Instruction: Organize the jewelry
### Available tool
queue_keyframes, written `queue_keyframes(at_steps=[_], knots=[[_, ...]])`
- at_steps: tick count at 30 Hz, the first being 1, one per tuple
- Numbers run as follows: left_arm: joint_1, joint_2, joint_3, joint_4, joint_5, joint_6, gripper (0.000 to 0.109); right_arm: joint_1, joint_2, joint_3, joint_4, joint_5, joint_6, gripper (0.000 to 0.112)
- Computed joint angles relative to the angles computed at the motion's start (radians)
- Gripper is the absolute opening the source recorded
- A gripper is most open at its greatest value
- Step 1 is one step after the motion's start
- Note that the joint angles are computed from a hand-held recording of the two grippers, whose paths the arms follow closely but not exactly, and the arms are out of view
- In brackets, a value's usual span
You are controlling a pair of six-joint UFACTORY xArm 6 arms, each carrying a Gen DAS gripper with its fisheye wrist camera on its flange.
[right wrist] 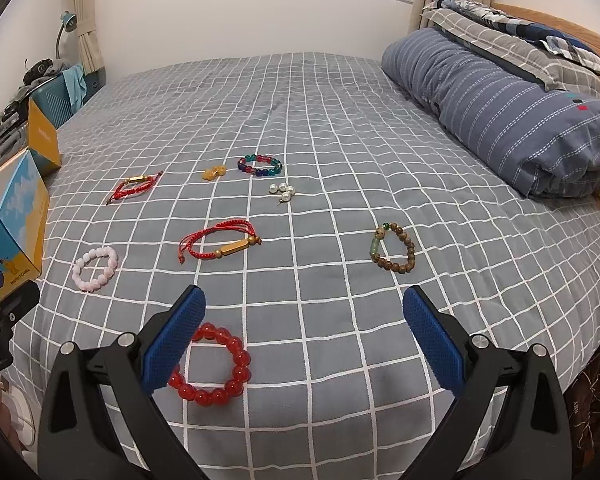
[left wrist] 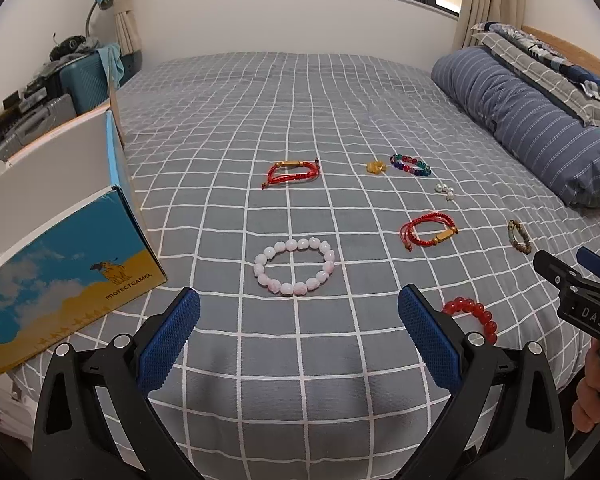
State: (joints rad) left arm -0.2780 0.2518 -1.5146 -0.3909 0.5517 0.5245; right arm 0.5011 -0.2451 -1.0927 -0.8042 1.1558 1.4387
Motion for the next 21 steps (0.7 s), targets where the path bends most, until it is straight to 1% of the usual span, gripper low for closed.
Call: queue_keyframes(at_steps=[14,17,20,21], knots=[[0.000,0.025,-0.026,0.013,0.013,-0.017,0.097,-0.016,0.008,0.000,0.014,-0.026,-0.015,0.095],[-0.001,0.059,-0.076,0.022,0.037,-0.028,0.097,-0.031,0.019,-0.016,0.015,-0.039,-0.041,0.095],[-0.004,0.117,-0.162,0.049,0.062,-0.057,0.097,-0.062,0.042,-0.050,0.018,-0.057,-0.085,0.095],[-0.007,0.152,-0.215,0.073,0.077,-0.079,0.097,-0.073,0.053,-0.065,0.019,-0.064,-0.104,0.095]])
